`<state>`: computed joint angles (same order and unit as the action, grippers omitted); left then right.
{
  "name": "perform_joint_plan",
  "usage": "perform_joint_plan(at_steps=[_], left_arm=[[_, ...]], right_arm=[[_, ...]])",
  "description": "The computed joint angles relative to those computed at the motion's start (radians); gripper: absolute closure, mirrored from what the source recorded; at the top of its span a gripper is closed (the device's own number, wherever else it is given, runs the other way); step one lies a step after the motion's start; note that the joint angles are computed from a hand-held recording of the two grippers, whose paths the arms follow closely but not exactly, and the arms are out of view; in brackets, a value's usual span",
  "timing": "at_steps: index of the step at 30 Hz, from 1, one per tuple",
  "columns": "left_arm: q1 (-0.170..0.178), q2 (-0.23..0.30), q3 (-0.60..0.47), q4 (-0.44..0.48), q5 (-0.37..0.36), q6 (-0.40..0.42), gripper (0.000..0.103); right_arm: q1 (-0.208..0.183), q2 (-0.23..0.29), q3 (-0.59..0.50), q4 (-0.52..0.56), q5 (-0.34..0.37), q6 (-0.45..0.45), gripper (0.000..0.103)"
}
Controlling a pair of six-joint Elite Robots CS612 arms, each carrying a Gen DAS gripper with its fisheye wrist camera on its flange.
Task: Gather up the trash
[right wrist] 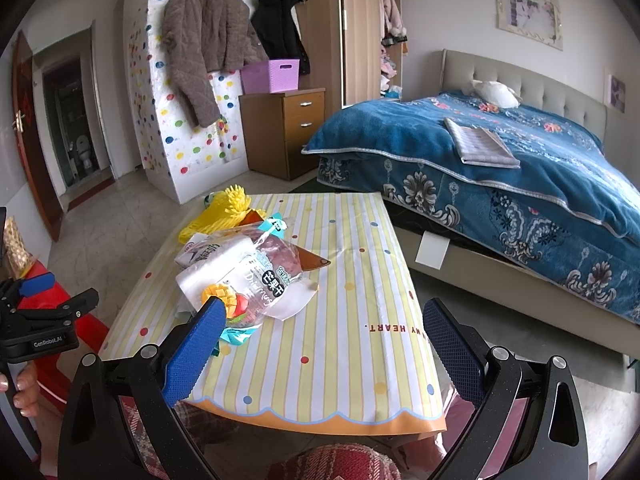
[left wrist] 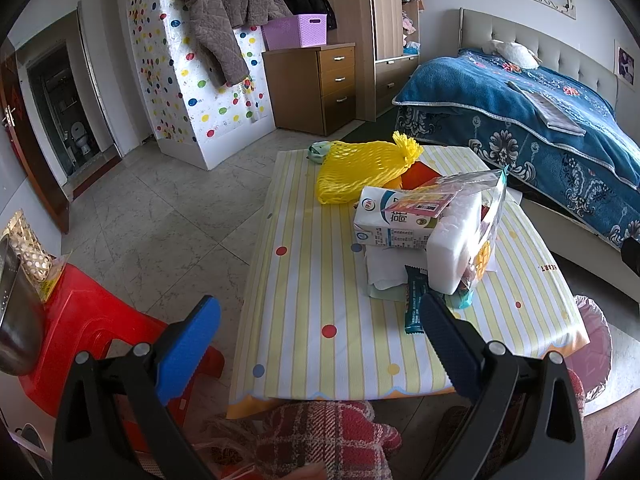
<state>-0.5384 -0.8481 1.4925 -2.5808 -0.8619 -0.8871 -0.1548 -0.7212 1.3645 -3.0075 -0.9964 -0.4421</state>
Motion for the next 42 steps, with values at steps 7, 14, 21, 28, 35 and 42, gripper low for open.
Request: perform_joint_plan(at_steps=[7, 14, 21, 28, 35, 42], left_arm=[[0.000, 0.000, 0.000, 0.002, 0.001, -0.001, 0.007], [0.000, 0.000, 0.000, 0.002, -0.001, 0.000, 0.007], [0.000, 0.000, -0.001, 0.005, -0.001, -0.003, 0.007], [0.004, 0.012, -0.003, -0.008, -0.003, 0.000, 0.007], [0.004, 0.014, -0.004, -0.009, -0.003, -0.001, 0.007], [0.004, 0.014, -0.003, -0.008, -0.004, 0.000, 0.007]], right_arm=[[0.000, -0.001, 0.001, -0.001, -0.001, -0.001, 0.005], [0.001, -0.001, 0.001, -0.001, -0.002, 0.000, 0.005], [0.001, 0.000, 0.002, -0.001, -0.003, -0.001, 0.005], [0.002, 0.001, 0.002, -0.002, -0.004, -0.001, 0.005], [0.002, 0.000, 0.003, -0.004, -0.004, 0.000, 0.005], [0.001, -0.001, 0.005, -0.002, -0.004, -0.002, 0.005]])
